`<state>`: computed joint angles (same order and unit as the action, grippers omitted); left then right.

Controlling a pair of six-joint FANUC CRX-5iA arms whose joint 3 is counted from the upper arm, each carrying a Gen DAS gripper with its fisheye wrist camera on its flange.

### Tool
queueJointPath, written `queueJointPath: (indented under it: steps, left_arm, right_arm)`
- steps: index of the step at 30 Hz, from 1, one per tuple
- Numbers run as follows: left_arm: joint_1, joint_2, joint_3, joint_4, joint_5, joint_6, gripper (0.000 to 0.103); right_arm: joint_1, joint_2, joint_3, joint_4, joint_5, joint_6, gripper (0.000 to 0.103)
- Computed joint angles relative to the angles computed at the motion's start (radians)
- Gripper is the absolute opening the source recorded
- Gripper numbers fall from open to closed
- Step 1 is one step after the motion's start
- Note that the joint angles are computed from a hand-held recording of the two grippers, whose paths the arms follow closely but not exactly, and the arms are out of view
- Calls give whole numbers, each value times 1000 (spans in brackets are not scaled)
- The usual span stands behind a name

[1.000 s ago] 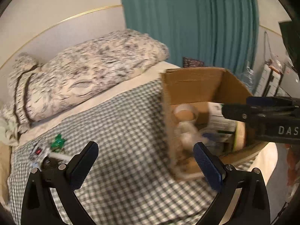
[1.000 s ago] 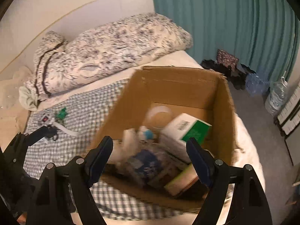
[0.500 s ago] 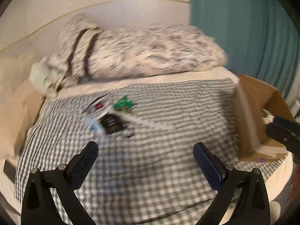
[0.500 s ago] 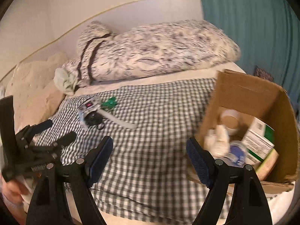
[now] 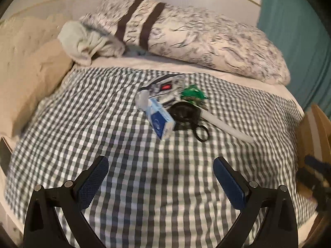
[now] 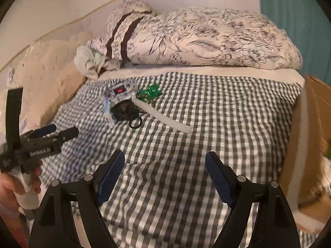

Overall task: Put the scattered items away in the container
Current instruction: 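Move both tools back over the bed toward the tissue pack and white cable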

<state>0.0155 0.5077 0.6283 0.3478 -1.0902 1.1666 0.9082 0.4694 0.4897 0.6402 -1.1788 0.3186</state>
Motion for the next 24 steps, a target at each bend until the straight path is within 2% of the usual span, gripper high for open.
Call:
queueJointPath:
  steps: [4,8,12,15,17,20,22,24]
  left_arm:
    - [-7,89,112,-13,-36,67,103]
    - [-23,155,191,-31,-44,81,103]
    - [-41,240,323,-109,-84,141,103]
    - [-40,281,379,-120,-108,158,103]
    - [-37,294,392,-107,-119,158,103]
    - [-30,287,350,-30,-104,117,103]
    - [-40,271,315,-35,-64,101,103]
    - [-52,294,358,-75,-79,108,103]
  right_arm:
    - [-25,43,33,-11,1,39,81]
    - [-60,76,51,-37,31,77,81]
    - [-90,113,86,-63,45,86,81]
    - [-104,148,131,-81,32,119,81]
    - [-110,173,162,-84,20,143,81]
    - [-123,200,199,-101,24,163,81]
    - [-130,225,237,-115,23,186,81]
    - [-132,269,304,-110,-19,220,81]
